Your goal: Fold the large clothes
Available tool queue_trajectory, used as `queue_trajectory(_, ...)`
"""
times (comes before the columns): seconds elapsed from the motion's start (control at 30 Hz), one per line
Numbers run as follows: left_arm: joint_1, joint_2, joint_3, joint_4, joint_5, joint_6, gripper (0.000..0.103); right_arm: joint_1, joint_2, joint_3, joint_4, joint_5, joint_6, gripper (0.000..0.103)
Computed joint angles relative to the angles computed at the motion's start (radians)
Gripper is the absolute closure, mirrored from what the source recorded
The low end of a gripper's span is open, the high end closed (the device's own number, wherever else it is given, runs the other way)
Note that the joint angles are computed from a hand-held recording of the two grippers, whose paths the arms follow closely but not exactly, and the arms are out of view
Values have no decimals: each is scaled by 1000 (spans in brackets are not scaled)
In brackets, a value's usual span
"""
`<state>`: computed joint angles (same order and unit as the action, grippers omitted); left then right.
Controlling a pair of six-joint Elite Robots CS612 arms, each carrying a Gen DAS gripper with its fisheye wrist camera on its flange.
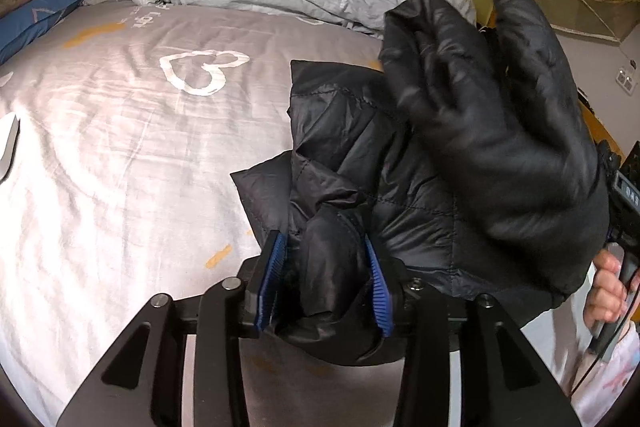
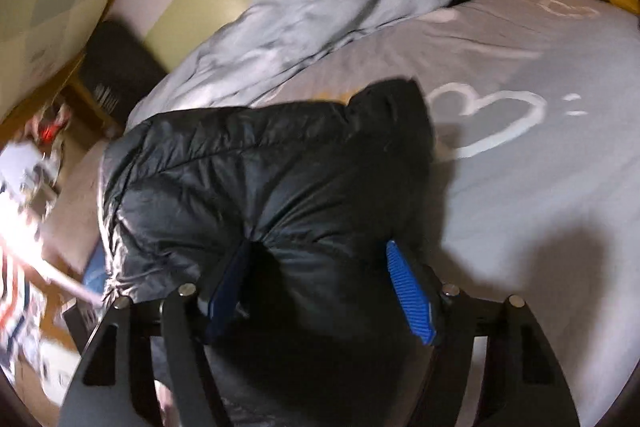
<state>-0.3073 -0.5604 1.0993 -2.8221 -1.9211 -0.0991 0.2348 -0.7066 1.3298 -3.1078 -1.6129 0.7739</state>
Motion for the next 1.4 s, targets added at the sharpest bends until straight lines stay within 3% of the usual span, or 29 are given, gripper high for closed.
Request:
queue_trajectory(0.07,13,-1,-1,-26,-63,-32,66,19,1,-23,58,-53,-96,35)
queue_trajectory(0.17,46,0,11,-223,-222,-117,60,34,6,-41,79,-74,-184,35)
queue_trajectory(0.33,46,-37,64,-437,-215,-68,39,58,18,-67,103,-123,-284,34)
queue_trajectory(0.43,38,-43,72,-445,-208,-55,23,74,30,-92,128,-176,-321,34)
queue_trajectory(0.6,18,-27,34,-310,-234,4,20,90,43,-113,139,-194,-380,33)
queue_trajectory(0.63,6,-30,35,-274,-213,42,20,91,46,-120,141,-192,-392,33)
queue_trajectory(0.7,-23,-45,59,-273,-51,94,19,98,46,-119,141,-198,-405,33)
queue_trajectory(0.83,-51,-45,59,-232,173,99,16,104,41,-114,127,-222,-443,33)
queue_trajectory(0.93,-58,-37,49,-209,269,82,12,116,38,-113,111,-315,-431,23)
queue_trajectory(1.0,-53,-31,34,-172,284,49,10,115,34,-109,120,-352,-388,20)
queue_trajectory(1.17,-46,-31,34,-108,288,20,1,79,13,-75,155,-245,-233,18)
queue_trajectory(1.23,-48,-34,43,-91,297,0,0,59,12,-65,158,-156,-186,18)
queue_trajectory(1.4,-23,-11,9,-1,146,-85,0,27,19,-38,108,27,-96,18)
